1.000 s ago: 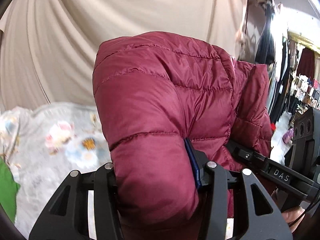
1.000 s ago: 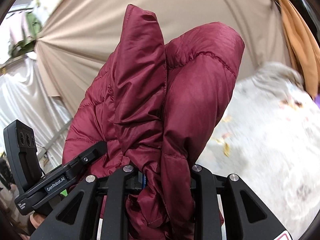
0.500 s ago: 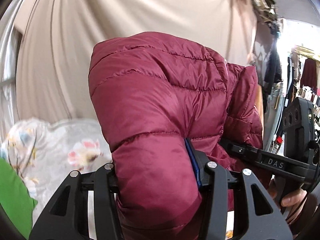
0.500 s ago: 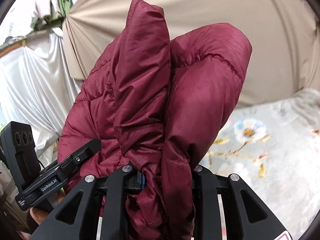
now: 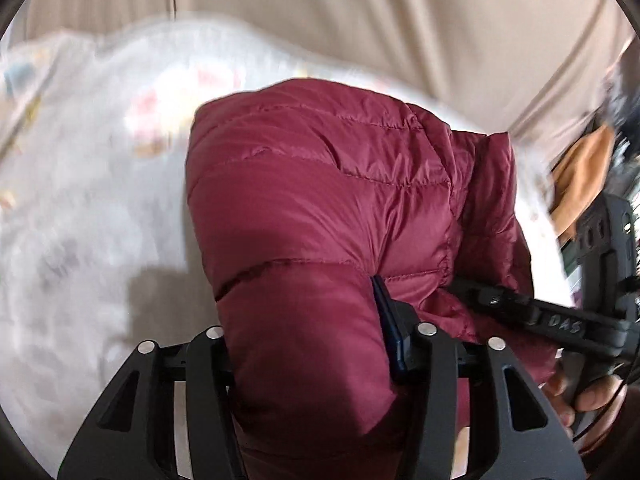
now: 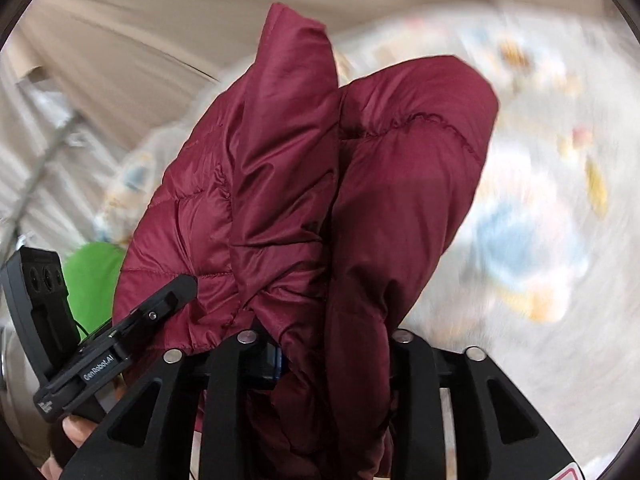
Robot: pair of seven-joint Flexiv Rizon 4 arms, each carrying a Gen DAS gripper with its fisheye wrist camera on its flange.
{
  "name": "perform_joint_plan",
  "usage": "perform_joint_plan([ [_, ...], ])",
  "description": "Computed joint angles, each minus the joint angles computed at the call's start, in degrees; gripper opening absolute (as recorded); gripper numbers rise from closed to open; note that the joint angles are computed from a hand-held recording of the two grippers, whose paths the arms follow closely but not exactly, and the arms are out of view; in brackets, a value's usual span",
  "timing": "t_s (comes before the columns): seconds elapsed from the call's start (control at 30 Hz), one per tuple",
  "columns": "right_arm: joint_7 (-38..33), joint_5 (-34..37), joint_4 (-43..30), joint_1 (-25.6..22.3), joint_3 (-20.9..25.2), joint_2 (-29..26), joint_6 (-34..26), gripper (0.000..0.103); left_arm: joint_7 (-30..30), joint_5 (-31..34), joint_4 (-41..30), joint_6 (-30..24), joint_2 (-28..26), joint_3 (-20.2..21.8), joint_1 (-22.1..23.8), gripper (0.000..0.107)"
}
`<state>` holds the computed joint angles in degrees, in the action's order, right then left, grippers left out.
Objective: Fold large clothes
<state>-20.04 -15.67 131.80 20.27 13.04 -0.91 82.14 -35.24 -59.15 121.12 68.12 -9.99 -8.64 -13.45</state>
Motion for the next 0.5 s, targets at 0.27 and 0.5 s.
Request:
perform_joint_plan([
  [0.27,15.7,-10.3,10.2,-4.1,0.2,6.8,5.2,0.053,5.2,-8.2,6.9,4.7,7.7,1.9,-1.4,0.058],
  [0.5,5.7,-6.6,3.9,0.4,3.7,15.9,-12.0,0.007,-5.0,4.0,11.6,7.3,15.5,4.9,-4.7,0.057],
])
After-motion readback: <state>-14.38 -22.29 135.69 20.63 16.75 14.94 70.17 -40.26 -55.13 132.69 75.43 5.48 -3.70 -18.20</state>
